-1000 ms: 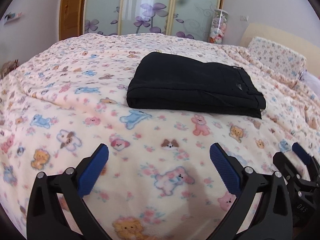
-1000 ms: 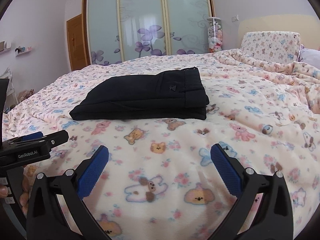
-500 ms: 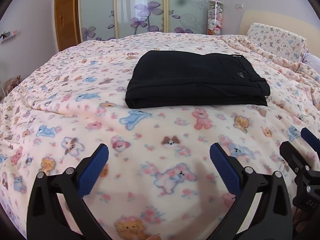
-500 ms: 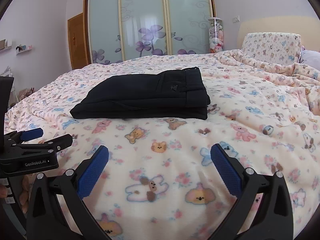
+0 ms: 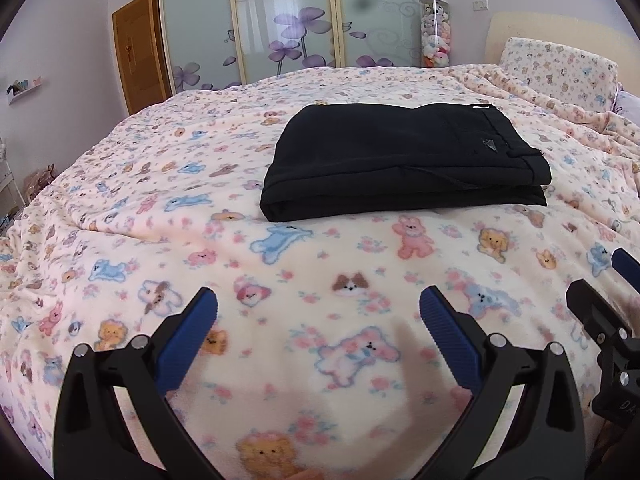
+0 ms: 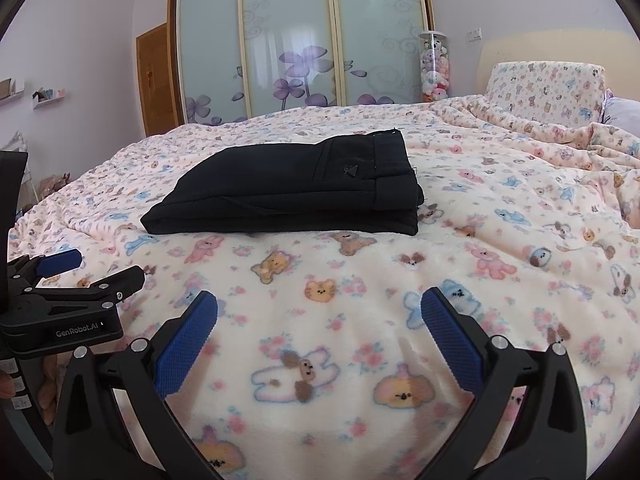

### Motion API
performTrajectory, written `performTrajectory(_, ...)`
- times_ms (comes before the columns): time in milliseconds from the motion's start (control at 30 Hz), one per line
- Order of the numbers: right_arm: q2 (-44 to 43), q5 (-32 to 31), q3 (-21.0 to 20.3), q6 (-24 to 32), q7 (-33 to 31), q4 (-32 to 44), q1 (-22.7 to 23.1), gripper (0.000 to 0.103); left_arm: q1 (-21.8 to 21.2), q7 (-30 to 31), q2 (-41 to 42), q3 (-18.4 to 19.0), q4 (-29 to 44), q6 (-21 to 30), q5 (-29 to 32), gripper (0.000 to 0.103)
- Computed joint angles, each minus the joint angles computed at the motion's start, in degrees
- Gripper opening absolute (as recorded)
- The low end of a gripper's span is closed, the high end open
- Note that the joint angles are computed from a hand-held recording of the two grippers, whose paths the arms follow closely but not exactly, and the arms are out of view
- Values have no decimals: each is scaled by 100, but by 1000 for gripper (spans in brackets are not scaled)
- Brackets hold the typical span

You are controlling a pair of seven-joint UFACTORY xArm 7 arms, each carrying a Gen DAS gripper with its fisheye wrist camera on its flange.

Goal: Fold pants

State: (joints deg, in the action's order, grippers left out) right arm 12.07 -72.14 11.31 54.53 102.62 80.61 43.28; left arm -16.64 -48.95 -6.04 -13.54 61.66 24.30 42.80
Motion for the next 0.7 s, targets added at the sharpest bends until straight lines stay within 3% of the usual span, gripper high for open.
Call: performTrajectory(700,23,7,-12,-16,-2,17,6,102,-3,-3,8,16,6,22,-11,101)
